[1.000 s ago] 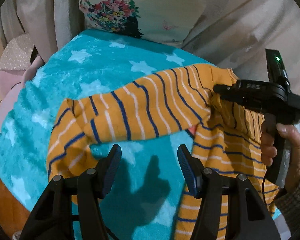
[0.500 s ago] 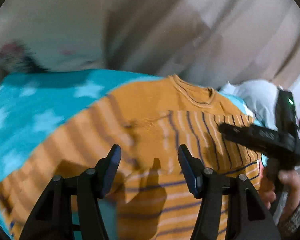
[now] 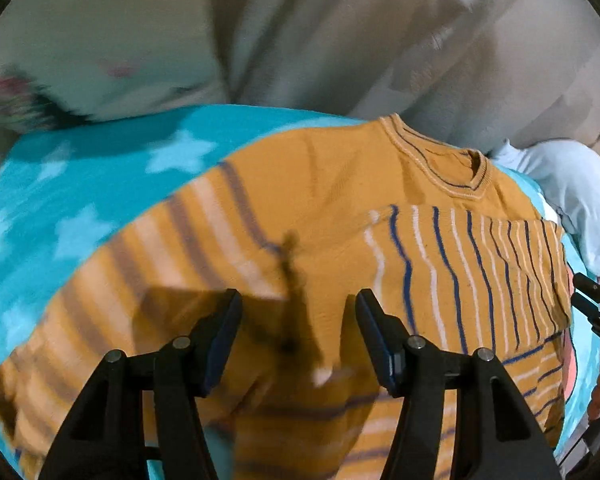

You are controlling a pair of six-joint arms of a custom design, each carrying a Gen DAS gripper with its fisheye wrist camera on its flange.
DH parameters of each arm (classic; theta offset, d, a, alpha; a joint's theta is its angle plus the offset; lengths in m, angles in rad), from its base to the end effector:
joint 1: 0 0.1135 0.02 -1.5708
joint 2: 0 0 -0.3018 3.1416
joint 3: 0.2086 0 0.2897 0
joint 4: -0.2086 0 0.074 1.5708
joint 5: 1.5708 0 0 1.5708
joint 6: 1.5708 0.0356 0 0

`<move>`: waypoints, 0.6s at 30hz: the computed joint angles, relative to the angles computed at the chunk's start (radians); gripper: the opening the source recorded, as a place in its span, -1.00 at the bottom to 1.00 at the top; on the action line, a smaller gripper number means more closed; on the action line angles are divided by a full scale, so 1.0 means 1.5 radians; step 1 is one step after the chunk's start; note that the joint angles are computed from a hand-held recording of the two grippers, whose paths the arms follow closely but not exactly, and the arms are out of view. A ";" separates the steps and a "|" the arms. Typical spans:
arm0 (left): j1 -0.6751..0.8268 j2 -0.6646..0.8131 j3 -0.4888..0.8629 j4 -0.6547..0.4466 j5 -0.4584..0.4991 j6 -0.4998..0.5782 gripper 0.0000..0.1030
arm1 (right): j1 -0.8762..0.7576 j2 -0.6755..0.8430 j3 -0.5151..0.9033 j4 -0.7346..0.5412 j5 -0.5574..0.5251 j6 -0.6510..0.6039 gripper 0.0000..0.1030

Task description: Fold small clothes

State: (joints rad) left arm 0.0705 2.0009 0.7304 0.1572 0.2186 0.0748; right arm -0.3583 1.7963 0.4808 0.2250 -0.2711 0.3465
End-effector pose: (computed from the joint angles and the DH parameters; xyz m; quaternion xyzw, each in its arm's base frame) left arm 0.3347 0.0159 0.0373 0.0268 0.9681 -0.0896 0.2325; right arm 0.2535 -0.0848 0.0525 0.3020 0.9143 0.1299 0.2364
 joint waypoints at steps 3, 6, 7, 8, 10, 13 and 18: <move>0.060 -0.097 -0.090 0.011 0.002 0.006 0.13 | 0.018 -0.048 -0.022 -0.013 -0.018 -0.037 0.07; 0.154 -0.194 -0.189 0.026 -0.017 0.024 0.20 | 0.019 -0.107 -0.039 -0.060 -0.069 -0.098 0.07; 0.193 -0.214 -0.212 0.029 -0.022 0.031 0.20 | 0.043 -0.118 -0.046 -0.064 -0.082 -0.110 0.07; 0.256 -0.239 -0.239 0.023 -0.021 0.044 0.20 | 0.055 -0.127 -0.055 -0.066 -0.089 -0.120 0.07; 0.361 -0.268 -0.262 0.000 -0.008 0.070 0.20 | 0.104 -0.136 -0.066 -0.063 -0.104 -0.132 0.07; 0.535 -0.282 -0.280 -0.031 0.020 0.127 0.20 | 0.213 -0.127 -0.074 -0.037 -0.116 -0.118 0.07; 0.710 -0.239 -0.254 -0.072 0.066 0.222 0.20 | 0.461 -0.092 -0.050 0.007 -0.091 -0.038 0.07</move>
